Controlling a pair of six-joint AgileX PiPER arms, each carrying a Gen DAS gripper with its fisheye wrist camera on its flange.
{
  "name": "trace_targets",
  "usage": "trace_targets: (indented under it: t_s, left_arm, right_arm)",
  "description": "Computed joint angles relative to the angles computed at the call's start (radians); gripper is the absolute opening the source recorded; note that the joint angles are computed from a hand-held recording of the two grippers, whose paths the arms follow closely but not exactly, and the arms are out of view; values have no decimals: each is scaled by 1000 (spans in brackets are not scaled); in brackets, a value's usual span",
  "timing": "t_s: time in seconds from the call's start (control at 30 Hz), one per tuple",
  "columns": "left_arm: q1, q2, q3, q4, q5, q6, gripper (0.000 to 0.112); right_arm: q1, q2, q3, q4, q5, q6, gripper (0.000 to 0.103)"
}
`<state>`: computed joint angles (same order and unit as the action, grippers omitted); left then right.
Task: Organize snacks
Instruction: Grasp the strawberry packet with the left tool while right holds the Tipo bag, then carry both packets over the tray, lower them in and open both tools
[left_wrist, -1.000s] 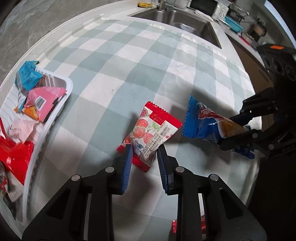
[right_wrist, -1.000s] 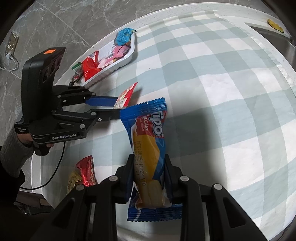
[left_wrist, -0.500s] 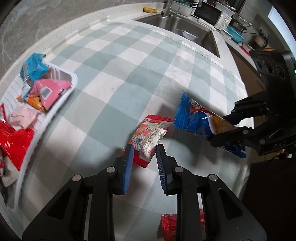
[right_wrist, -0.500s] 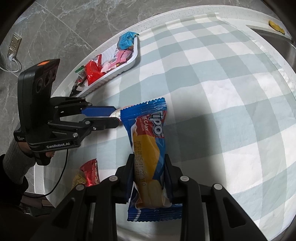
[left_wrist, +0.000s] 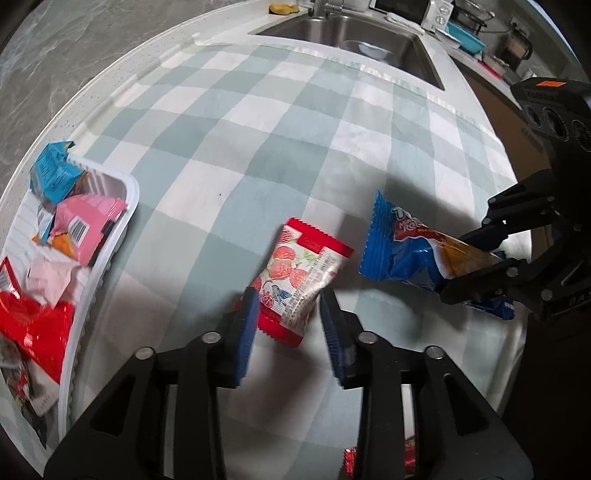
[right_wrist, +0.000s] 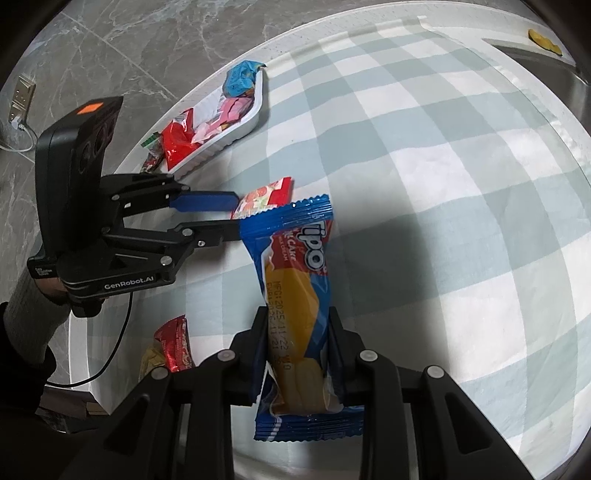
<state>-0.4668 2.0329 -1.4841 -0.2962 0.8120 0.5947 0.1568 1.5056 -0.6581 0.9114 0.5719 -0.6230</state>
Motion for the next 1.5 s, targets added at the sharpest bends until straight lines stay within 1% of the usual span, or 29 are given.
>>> trace_targets:
  t_s: [0.07,0.17,0.3,0.4,0.43,0.47,0.5,0.63,0.67,0.73,0.8,0.93,1.07,1.2,1.33,1.43,1.5]
  left_arm:
    - [-10,15,-16,29,-5,-16,47]
    - [-21,40,-48,62,-2,-26,47]
    - [-21,76,-92,48,9,-1,47]
    - [-14,90,-113,2,22,34,47]
    - [-12,91,-115,-13,25,45,46]
    - [-12,88,-111,-27,27,53,35]
    - [-11,87,-110,-38,28,64,32]
    - [-6,61,-62,-63,1,70,31]
    - [0,57,-55,-78,6,76,31]
    - [21,32,-17,-116,-13,83,31]
    - [53,9,8,-164,-5,95,31]
    - [122,-63,69,-249,8,120,31]
    - [205,-123,90,-307,32,117,31]
    - [302,-132,47,-340,54,73,31]
    - [378,-104,-27,-342,64,13,31]
    - [428,-68,-96,-339,77,-44,31]
    - [456,-39,-145,-328,84,-95,31]
  right_arm:
    - [2,2,0,1,-1,-1,31]
    - [3,7,-3,1,-3,-1,31]
    - [-1,17,-1,12,-7,-6,31]
    - [-3,11,2,12,-6,-3,32]
    - [-4,11,2,12,-6,-2,32]
    - [-5,13,1,13,-5,-3,32]
    - [-6,16,-1,14,-4,-3,32]
    - [-15,23,-5,38,10,-31,32]
    - [-20,29,-8,53,22,-49,32]
    - [-35,37,-8,87,45,-85,31]
    - [-63,52,-12,156,93,-147,30]
    - [-95,88,-49,232,175,-195,30]
    - [-105,151,-136,290,247,-202,30]
    - [-71,244,-295,322,287,-167,30]
    - [-15,348,-511,307,297,-93,30]
    - [21,446,-698,258,296,-4,30]
    - [30,498,-795,226,304,50,30]
